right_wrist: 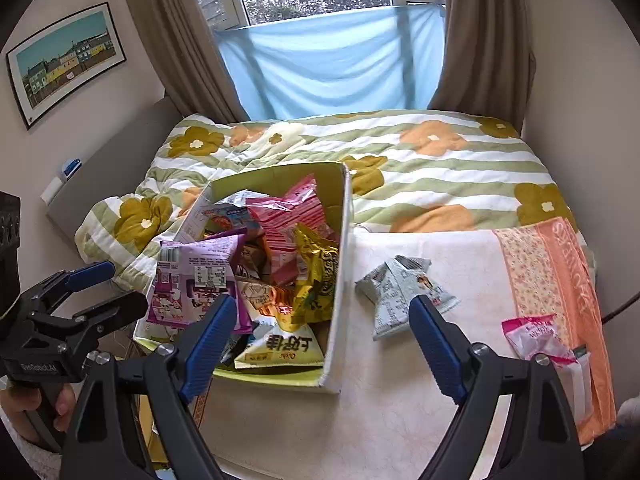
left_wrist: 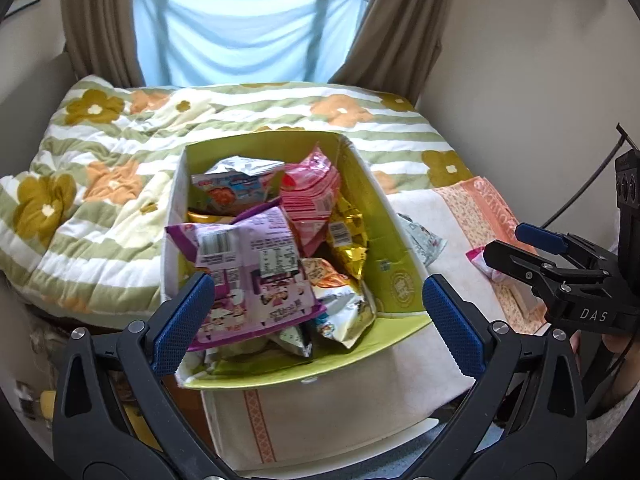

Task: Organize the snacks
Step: 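Move both tools back toward the pink candy and white packet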

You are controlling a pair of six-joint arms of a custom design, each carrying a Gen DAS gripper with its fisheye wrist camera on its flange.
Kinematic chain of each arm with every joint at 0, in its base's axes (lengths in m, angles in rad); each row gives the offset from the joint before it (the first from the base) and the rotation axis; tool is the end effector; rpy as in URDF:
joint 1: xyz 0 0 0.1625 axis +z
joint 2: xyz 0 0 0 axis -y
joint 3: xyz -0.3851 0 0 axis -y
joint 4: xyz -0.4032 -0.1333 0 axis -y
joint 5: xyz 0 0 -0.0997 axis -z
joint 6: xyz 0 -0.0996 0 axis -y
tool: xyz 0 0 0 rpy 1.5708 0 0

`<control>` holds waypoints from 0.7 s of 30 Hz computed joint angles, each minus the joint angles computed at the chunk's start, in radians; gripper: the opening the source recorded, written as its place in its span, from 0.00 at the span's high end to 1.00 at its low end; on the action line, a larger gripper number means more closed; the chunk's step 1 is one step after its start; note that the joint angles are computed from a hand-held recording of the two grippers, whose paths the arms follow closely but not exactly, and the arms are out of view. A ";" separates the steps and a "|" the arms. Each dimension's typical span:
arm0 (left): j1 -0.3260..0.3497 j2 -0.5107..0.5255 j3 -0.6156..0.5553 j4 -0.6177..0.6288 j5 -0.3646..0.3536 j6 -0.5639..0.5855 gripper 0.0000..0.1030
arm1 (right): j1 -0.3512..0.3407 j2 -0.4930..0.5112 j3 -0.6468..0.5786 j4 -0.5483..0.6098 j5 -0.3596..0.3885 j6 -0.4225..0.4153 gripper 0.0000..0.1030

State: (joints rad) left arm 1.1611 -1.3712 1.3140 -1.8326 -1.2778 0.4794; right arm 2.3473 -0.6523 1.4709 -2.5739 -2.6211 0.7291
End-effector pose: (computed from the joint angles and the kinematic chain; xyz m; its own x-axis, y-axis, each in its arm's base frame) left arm -0.0917 -0.6181 0.5037 -0.6367 0.6664 -0.3880 0.7573 0.6352 -0.1518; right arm 0.5160 -0.4584 0.0714 -0.8067 0.2919 0.5138 -0.2031 0.6795 -0.7050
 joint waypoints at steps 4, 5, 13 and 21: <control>-0.044 -0.038 0.082 -0.004 -0.021 -0.001 0.00 | 0.021 -0.085 0.114 0.054 -0.053 0.125 0.17; -0.057 -0.046 0.105 -0.008 -0.024 -0.002 0.00 | 0.026 -0.110 0.145 0.065 -0.066 0.154 0.17; -0.178 -0.088 0.301 -0.014 -0.073 -0.102 0.00 | 0.047 -0.376 0.383 0.453 -0.119 0.505 0.17; -0.309 -0.051 0.448 -0.049 -0.102 -0.232 0.00 | 0.030 -0.599 0.570 0.726 -0.096 0.695 0.17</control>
